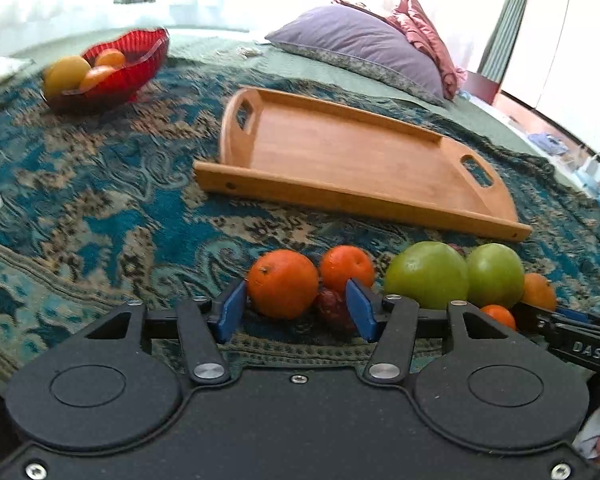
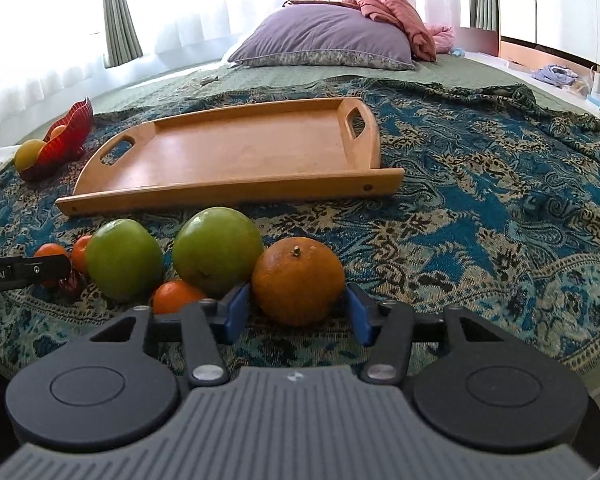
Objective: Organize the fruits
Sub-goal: 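Grasp a small tangerine with the left tool while the right tool grasps the large orange, then carry both fruits onto the wooden tray and open both tools to release them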
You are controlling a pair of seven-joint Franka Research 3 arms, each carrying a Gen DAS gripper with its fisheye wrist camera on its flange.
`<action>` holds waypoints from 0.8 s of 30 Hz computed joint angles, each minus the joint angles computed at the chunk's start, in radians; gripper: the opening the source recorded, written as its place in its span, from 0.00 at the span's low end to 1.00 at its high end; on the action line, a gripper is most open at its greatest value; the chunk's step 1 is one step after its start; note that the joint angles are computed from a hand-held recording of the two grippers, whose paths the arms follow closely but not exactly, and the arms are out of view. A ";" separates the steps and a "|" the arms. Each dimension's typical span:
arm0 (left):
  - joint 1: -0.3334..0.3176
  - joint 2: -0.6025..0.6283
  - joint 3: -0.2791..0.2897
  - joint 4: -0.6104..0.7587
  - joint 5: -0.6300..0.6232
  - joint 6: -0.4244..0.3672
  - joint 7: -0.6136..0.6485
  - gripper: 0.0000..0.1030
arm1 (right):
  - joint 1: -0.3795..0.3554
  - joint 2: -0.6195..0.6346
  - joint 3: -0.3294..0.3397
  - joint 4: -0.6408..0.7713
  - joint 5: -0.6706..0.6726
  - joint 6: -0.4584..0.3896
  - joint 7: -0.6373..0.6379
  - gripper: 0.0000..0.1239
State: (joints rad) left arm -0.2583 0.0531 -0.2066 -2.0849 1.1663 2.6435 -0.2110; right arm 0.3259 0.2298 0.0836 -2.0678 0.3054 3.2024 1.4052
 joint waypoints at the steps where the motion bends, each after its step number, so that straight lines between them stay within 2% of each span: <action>1: 0.002 0.001 0.002 -0.002 0.005 0.011 -0.010 0.53 | -0.012 0.001 0.013 0.003 0.006 -0.001 -0.006 0.49; 3: 0.006 0.001 0.007 -0.007 0.017 0.030 -0.032 0.53 | -0.029 0.004 0.032 0.004 0.017 0.003 -0.019 0.49; 6: 0.013 0.001 0.011 -0.010 0.030 0.052 -0.062 0.53 | -0.023 0.006 0.027 0.003 0.017 0.012 -0.024 0.47; 7: 0.014 0.001 0.012 -0.011 0.033 0.055 -0.072 0.49 | -0.021 0.005 0.026 -0.001 0.020 0.021 -0.023 0.44; 9: 0.008 -0.012 0.008 -0.014 0.063 0.019 -0.125 0.34 | -0.010 0.005 0.018 -0.012 0.025 0.047 -0.012 0.43; 12: 0.005 -0.035 -0.003 -0.017 0.124 -0.018 -0.153 0.33 | -0.002 -0.001 0.017 -0.037 0.028 0.097 -0.005 0.42; 15: 0.003 -0.036 -0.015 -0.001 0.116 -0.067 -0.090 0.33 | -0.033 -0.008 0.052 -0.055 0.022 0.142 0.000 0.42; 20: 0.001 -0.020 -0.016 0.032 0.101 -0.087 -0.056 0.33 | 0.019 -0.005 -0.001 -0.039 0.036 0.184 -0.007 0.42; 24: -0.007 0.019 -0.011 0.103 0.075 -0.125 0.018 0.33 | 0.012 0.019 0.002 0.011 0.030 0.197 -0.010 0.42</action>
State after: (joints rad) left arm -0.2651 0.0721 -0.2180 -1.9821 1.2408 2.5181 -0.1929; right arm 0.3376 0.2487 0.0852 -2.0571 0.3356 3.3989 1.3953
